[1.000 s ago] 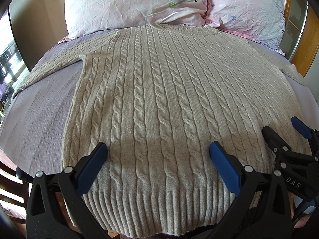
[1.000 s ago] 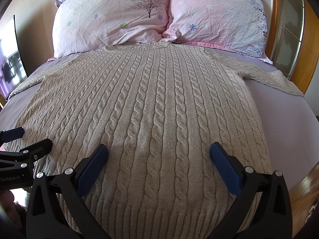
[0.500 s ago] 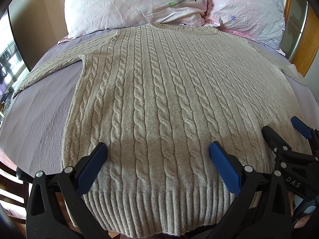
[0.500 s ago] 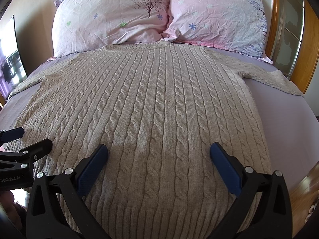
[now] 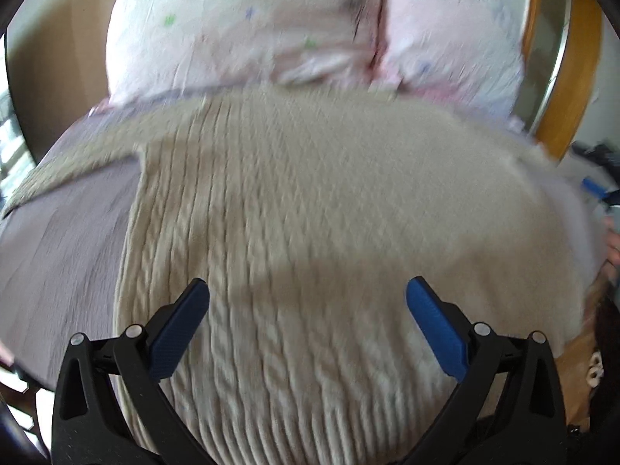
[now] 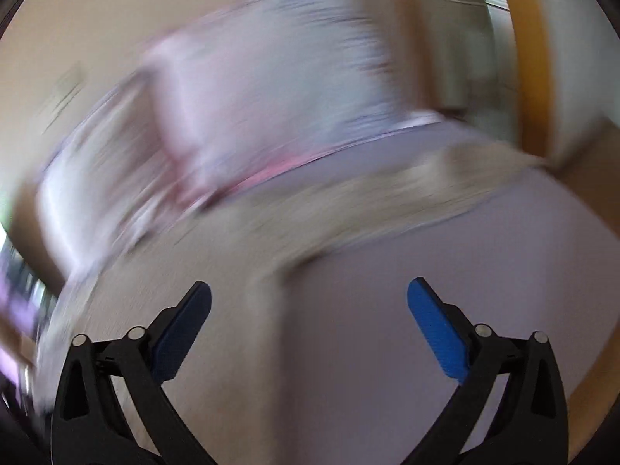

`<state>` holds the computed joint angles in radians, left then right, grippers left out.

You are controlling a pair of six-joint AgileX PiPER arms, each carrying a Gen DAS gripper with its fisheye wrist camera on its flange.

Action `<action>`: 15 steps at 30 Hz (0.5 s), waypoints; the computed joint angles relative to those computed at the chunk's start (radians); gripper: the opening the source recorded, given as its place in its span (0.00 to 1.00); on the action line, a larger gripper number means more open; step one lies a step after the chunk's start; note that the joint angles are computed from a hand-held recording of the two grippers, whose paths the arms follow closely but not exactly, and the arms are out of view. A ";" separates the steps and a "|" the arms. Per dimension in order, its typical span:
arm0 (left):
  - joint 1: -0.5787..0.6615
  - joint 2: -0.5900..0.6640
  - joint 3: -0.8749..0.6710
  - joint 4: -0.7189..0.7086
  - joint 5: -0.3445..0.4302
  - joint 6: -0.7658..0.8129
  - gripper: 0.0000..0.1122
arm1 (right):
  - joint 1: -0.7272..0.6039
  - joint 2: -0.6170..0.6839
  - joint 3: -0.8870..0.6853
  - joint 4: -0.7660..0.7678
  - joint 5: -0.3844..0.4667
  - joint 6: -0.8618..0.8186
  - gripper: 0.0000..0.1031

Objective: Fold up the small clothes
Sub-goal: 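Grasp the sweater sleeve cuff with the right gripper and lift it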

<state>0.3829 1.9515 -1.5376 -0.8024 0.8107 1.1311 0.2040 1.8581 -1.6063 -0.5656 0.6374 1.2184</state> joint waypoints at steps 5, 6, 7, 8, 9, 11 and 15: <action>0.069 0.008 0.002 -0.394 0.025 0.309 0.90 | -0.277 0.121 -0.154 0.185 0.082 -0.027 0.54; 0.074 0.016 -0.012 -0.417 0.037 0.319 0.90 | -0.326 0.165 -0.212 0.226 0.111 -0.042 0.52; 0.083 0.036 -0.050 -0.425 0.065 0.302 0.90 | -0.350 0.205 -0.265 0.237 0.146 -0.042 0.50; 0.090 0.058 -0.089 -0.427 0.088 0.276 0.90 | -0.372 0.239 -0.314 0.247 0.175 -0.048 0.50; 0.098 0.094 -0.156 -0.420 0.108 0.220 0.90 | -0.401 0.283 -0.376 0.267 0.206 -0.056 0.48; 0.104 0.132 -0.223 -0.397 0.103 0.153 0.90 | -0.440 0.338 -0.439 0.312 0.227 -0.067 0.46; 0.144 0.240 -0.404 -0.379 0.119 0.011 0.90 | -0.455 0.410 -0.527 0.320 0.231 -0.057 0.19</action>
